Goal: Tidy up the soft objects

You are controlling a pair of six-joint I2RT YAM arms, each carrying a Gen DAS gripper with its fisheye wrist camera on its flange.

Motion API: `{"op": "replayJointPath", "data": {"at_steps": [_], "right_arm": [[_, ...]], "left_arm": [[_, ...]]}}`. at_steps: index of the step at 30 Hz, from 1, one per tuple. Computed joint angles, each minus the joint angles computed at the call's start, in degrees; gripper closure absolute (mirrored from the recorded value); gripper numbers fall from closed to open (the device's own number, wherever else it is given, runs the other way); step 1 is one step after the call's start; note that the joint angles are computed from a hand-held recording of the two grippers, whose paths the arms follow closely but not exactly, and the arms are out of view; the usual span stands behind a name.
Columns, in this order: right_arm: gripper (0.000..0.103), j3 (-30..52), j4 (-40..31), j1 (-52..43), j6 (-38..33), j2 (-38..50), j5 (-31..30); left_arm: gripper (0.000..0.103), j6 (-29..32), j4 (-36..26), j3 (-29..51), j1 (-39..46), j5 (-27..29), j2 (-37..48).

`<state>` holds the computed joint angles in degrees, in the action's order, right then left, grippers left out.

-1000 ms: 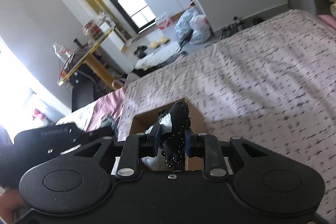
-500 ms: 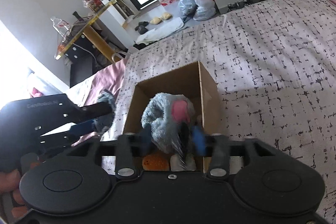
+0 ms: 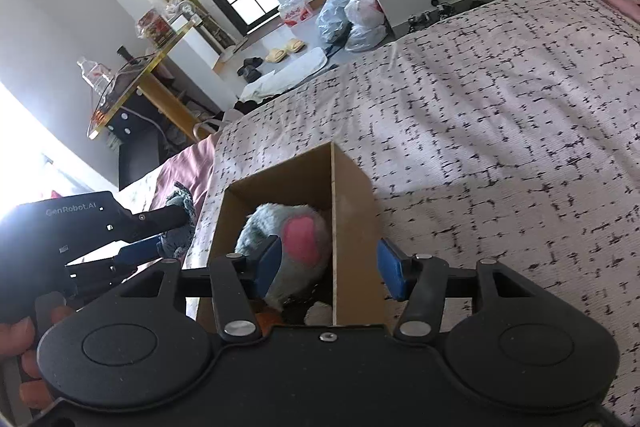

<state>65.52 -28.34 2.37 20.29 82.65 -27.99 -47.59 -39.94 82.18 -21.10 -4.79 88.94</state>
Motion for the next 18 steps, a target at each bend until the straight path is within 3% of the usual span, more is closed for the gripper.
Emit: {"op": "replayJointPath", "data": {"at_steps": [15, 18], "right_arm": [[0.05, 3.0, -2.1, -6.0, -3.0, 3.4, -2.1], [0.05, 3.4, -2.4, -7.0, -3.5, 3.7, -2.4]], "left_arm": [[0.074, 0.5, -2.9, 13.5, -2.2, 0.0, 12.3], [0.07, 1.3, -4.6, 17.2, -2.6, 0.4, 15.2]]}}
